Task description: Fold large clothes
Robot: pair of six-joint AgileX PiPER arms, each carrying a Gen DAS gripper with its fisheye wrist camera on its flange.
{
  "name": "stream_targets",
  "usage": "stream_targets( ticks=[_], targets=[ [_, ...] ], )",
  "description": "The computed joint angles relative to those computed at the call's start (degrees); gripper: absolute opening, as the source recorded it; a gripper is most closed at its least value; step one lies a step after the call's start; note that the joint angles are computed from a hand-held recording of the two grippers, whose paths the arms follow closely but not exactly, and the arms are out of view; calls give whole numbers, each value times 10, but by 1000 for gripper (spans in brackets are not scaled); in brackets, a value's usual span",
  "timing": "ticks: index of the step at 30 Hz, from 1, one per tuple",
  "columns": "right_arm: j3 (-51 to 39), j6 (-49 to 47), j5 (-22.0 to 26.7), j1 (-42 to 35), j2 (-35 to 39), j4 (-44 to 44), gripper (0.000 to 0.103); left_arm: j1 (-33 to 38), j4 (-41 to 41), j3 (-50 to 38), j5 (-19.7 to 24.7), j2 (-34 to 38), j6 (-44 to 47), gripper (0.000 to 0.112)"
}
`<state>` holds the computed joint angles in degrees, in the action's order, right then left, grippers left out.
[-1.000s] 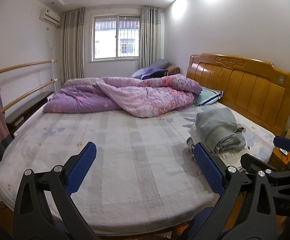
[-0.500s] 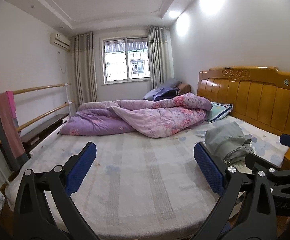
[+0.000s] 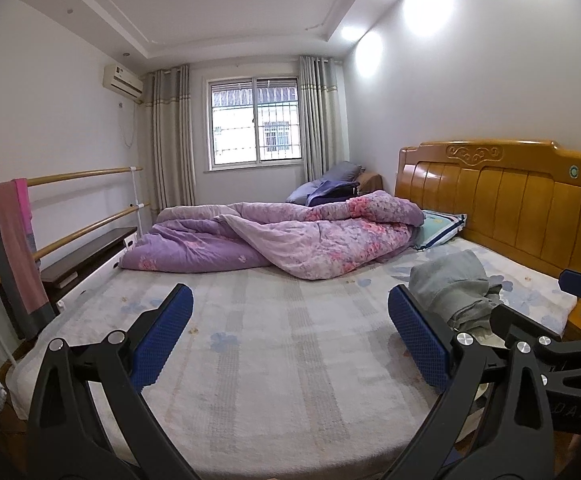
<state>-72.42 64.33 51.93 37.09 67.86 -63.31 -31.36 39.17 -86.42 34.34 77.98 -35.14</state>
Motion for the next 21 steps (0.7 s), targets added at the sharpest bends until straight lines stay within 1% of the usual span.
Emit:
stream_targets(
  ticks=[2,10,14,21],
  targets=[
    [2,7,14,14,1,-7,95,2,-7,-1,-2,1,4,98],
    [1,12,21,20,3,-6,95,6,-17,-7,-2,10,11,98],
    [-5,0,9,4,5,5,95,5,-17,-7,0,10,10,98],
    [-8,-4,10,3,6,9,95,6,-19,-10,-1,13,11,98]
  ],
)
